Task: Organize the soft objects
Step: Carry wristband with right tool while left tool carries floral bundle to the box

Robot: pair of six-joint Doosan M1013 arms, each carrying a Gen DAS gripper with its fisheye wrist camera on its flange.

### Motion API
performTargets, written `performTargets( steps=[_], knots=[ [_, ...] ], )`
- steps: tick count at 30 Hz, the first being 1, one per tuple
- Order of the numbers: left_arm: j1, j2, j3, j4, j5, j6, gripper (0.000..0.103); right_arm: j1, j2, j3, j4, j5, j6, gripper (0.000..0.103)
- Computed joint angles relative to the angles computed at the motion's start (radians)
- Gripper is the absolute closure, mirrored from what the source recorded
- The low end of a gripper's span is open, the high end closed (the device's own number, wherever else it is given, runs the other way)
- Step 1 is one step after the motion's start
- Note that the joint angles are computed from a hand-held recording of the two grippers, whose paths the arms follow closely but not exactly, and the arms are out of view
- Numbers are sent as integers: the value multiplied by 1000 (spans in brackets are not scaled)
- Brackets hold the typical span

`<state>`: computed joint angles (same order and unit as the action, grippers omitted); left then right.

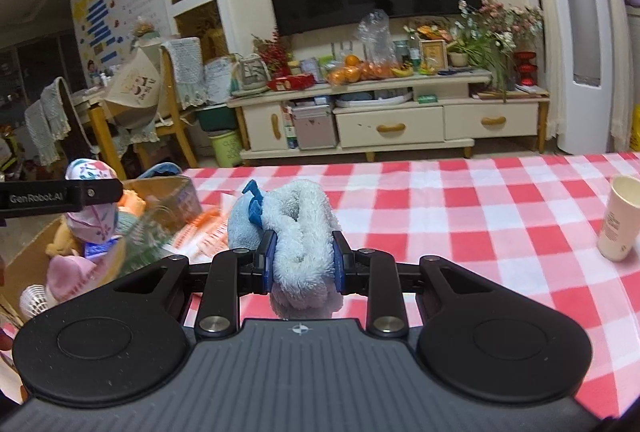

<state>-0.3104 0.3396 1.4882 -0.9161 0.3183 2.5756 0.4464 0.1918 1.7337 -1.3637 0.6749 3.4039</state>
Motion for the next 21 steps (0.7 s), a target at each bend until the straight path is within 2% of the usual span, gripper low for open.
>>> performTargets(
  steps=[15, 21],
  knots=[
    [48, 22, -31, 21, 9, -87, 44, -9, 68, -132, 21, -129, -105, 70],
    [69, 42, -58, 92, 13, -203, 44, -20, 98, -181, 37, -192, -131, 70]
  ],
)
